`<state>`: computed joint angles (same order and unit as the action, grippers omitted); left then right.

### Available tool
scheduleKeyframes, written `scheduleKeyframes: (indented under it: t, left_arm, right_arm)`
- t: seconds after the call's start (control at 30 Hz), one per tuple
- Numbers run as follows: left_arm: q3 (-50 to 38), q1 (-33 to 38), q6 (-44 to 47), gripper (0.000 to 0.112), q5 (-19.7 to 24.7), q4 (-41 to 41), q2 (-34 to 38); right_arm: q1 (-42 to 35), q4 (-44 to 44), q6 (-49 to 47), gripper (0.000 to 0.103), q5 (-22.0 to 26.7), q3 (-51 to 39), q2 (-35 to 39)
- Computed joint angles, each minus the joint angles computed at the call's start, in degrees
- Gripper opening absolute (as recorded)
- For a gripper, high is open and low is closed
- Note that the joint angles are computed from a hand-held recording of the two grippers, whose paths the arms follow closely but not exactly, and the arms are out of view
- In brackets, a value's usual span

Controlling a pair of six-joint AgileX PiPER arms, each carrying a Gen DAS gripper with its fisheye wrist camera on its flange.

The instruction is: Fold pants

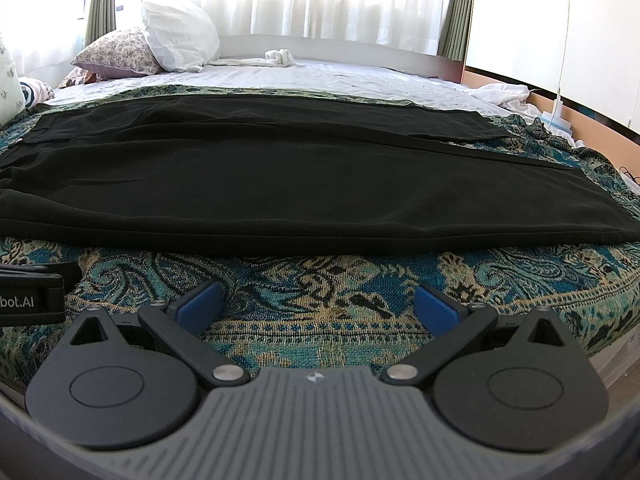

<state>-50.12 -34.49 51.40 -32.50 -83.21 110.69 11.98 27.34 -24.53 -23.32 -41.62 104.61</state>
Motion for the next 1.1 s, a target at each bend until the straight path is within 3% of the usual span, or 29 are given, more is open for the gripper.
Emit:
scheduleKeyframes:
  t: [0.87,0.93,1.07,1.1]
  left_arm:
    - [-0.24,0.12,0.94,0.103,-0.12,-0.62,-0.18]
    - [-1.36,-0.57,3.19,0.103,-1.61,-2.72,0.44]
    - [0.93,-2.84,-4.93,0.103,-5.99,2.66,0.97]
    - [1.12,-3.43,-5.53,0.103,-6.59,3.15,1.05]
  right_arm:
    - [0.72,1.55,-0.93,0.103,-0.58,0.22,-0.11]
    - [1.03,1.57,-0.15,0.103,-1.99,0.76,0.01]
    - [2.24,-1.3,4.02,0.103,-11.47,4.84,1.68]
    - [2.0,-2.0,4.75,0.103,-11.66,5.0,1.56]
